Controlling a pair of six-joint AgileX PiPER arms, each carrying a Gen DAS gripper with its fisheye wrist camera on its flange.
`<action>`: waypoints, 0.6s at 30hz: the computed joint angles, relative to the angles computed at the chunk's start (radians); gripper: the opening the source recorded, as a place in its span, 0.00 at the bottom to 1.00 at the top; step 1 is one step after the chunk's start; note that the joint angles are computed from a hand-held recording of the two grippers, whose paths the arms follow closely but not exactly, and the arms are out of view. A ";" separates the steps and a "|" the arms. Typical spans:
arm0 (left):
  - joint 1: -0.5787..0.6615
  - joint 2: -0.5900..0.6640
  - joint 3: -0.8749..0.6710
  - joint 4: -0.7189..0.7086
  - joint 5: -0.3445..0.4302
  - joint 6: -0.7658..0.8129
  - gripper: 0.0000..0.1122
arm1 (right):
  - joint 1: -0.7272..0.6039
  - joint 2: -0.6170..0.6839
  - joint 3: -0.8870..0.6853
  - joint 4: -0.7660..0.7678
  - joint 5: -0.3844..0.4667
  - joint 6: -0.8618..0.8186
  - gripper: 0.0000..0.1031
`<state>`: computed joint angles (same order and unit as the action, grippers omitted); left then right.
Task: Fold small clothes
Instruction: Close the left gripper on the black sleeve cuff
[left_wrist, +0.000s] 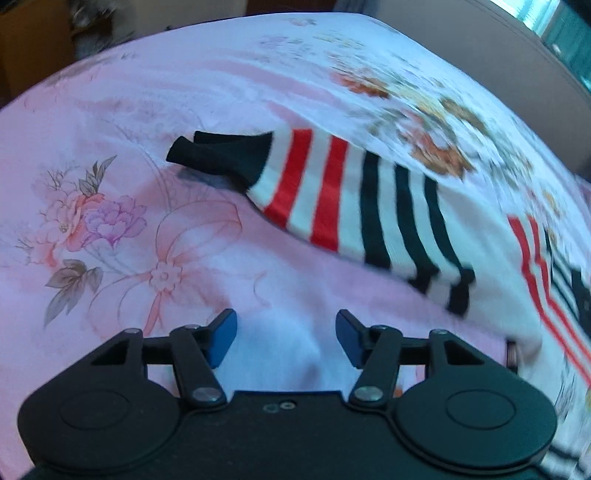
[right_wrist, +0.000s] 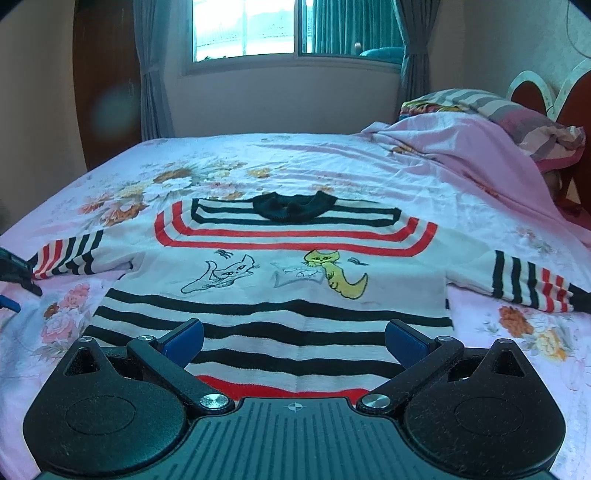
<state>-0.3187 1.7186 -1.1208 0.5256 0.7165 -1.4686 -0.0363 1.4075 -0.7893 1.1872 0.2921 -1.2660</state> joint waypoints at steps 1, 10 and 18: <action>0.021 0.006 0.001 -0.007 -0.024 0.000 0.50 | 0.007 0.011 -0.003 0.004 -0.008 -0.002 1.00; 0.154 0.025 0.035 -0.022 -0.233 -0.081 0.50 | 0.060 0.112 -0.052 -0.031 -0.042 0.038 1.00; 0.225 -0.002 0.089 -0.118 -0.397 -0.066 0.49 | 0.097 0.152 -0.069 -0.087 -0.063 0.089 1.00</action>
